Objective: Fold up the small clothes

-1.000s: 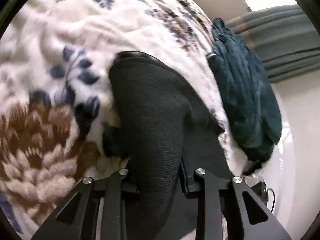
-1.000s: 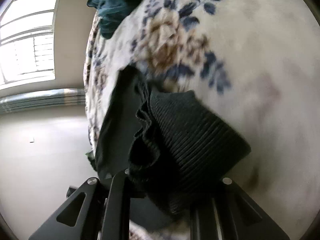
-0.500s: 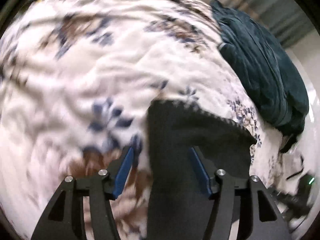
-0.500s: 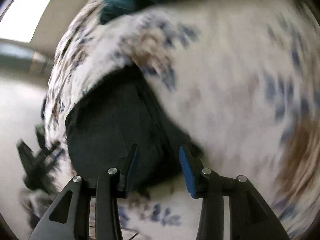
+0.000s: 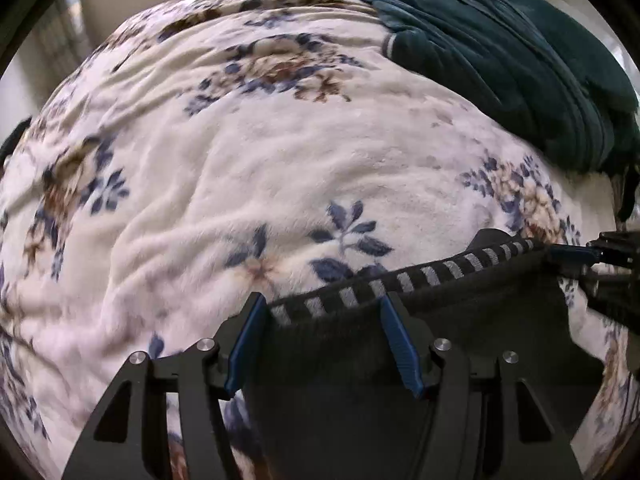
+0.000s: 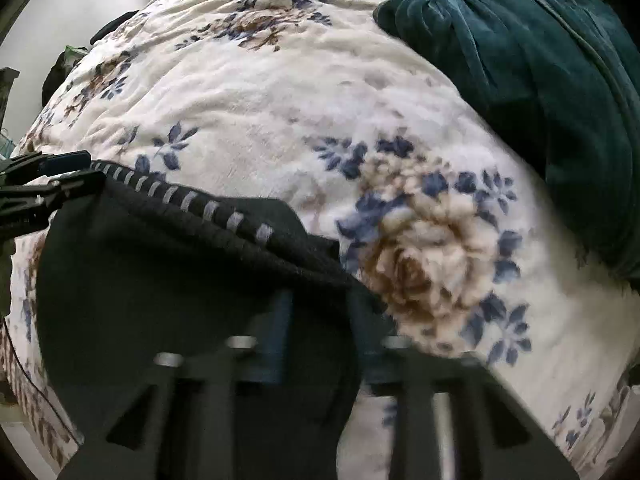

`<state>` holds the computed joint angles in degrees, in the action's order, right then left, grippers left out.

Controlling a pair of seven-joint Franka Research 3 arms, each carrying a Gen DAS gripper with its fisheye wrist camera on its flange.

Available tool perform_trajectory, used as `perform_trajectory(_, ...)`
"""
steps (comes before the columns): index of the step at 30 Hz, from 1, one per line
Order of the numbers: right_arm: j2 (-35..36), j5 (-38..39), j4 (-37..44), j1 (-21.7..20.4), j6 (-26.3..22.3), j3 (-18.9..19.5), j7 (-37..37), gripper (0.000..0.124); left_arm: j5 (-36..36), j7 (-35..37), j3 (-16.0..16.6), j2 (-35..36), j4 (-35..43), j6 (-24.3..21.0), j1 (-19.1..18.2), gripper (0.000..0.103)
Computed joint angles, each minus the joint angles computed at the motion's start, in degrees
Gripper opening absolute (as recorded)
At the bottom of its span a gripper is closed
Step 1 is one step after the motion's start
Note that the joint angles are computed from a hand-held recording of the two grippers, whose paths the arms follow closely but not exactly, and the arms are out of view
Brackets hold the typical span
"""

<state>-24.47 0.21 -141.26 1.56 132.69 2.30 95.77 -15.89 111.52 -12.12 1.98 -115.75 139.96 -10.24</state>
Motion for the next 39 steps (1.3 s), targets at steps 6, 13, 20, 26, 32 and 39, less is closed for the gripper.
perform_trajectory(6,-3.2,2.2,-2.6,-0.4,5.0,-0.3,2.2,0.0,-5.3,6.8,-0.4,-0.5,-0.8,1.8,-0.1,0.001)
perform_trajectory(13,-0.1,10.7,2.8,4.0,-4.1,-4.3,-10.0,0.014,-9.3,8.3,0.6,-0.7,1.6,-4.6,0.7,0.005)
perform_trajectory(20,6.0,4.2,6.7,3.8,-5.0,-0.2,-13.5,0.031,-2.5,10.9,-0.5,0.2,2.1,-6.3,-0.8,0.056)
perform_trajectory(26,6.9,2.6,7.4,4.0,-3.9,-0.1,-12.4,0.031,-1.1,12.4,-1.3,2.1,3.1,-4.7,-1.3,0.056)
perform_trajectory(32,8.0,2.1,8.1,4.8,-4.9,-0.3,-15.3,0.03,-1.3,14.2,-1.6,1.8,2.8,-4.4,-1.2,0.047)
perform_trajectory(39,7.8,1.5,7.5,4.8,-3.6,-0.3,-15.6,0.009,-2.1,15.4,-1.7,1.9,3.0,-4.7,-1.4,0.028)
